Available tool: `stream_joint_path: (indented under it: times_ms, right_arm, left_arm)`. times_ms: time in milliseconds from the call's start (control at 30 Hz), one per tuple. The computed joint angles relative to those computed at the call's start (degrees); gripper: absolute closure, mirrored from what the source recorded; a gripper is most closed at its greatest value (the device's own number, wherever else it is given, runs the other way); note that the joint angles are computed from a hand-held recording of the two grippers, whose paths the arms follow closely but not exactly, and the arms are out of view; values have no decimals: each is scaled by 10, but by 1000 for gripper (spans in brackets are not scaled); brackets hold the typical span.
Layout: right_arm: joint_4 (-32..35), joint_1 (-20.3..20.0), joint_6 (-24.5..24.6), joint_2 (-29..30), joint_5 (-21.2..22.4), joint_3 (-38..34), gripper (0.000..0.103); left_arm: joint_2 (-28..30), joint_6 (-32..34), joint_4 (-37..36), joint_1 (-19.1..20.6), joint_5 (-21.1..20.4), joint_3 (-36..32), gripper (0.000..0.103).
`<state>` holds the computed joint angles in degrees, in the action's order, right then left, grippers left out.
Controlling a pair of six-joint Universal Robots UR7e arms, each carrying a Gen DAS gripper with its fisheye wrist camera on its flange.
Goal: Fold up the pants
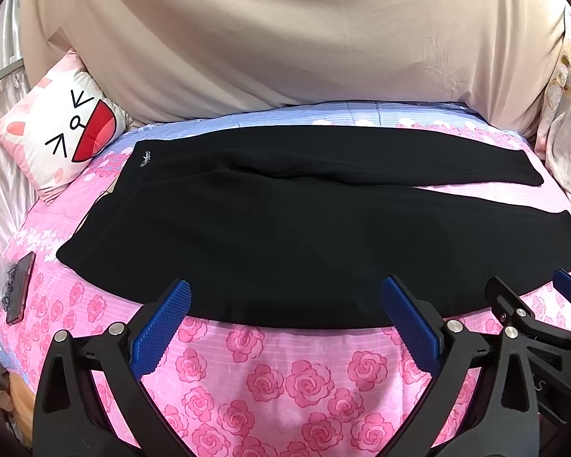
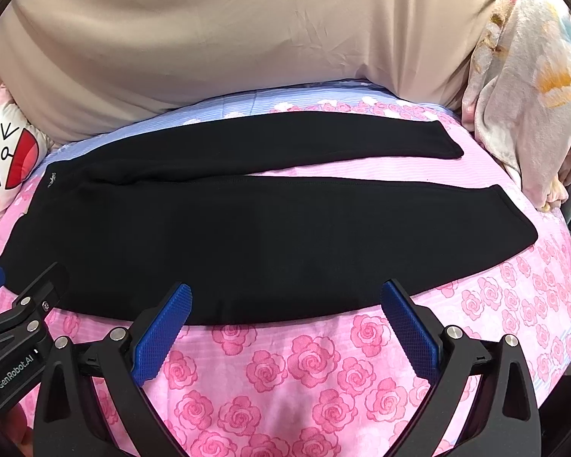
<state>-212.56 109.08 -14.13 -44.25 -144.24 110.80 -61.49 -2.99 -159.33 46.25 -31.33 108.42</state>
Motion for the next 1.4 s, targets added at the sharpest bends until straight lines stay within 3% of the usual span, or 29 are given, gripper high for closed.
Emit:
stream_joint_path:
  times_ms: [867,933,1033,1100,1167,1300,1333,1400]
  right_arm:
    - [17,-14,7,1,13,-8,5]
    - [13,-20,-1,-4,32,-4,5]
    - [-28,-32,-59,-9,38,-10,5]
    - [-55,-46,-109,-20,38,-19,5]
    - [-44,-65,-125,-43,42,-30,5]
    - [46,-147,-119,-129,179,-51,5]
    - [74,-160,-121,-138,195,-67,5]
    - [132,-184,-128,-135,183,-128,5]
  left_arm:
    - [17,-4,17,6,-1,-21,5]
    - [19,0,18,8,-4,-24,5]
    - [23,19,3,12,-7,-31,5]
    - [25,37,-7,22,-16,-45,5]
    - [29,53,-9,36,-27,-67,5]
    - [59,126,-57,64,-19,-126,5]
    - [72,143,-69,73,-12,-150,5]
    - [89,166,-81,89,-20,-190,5]
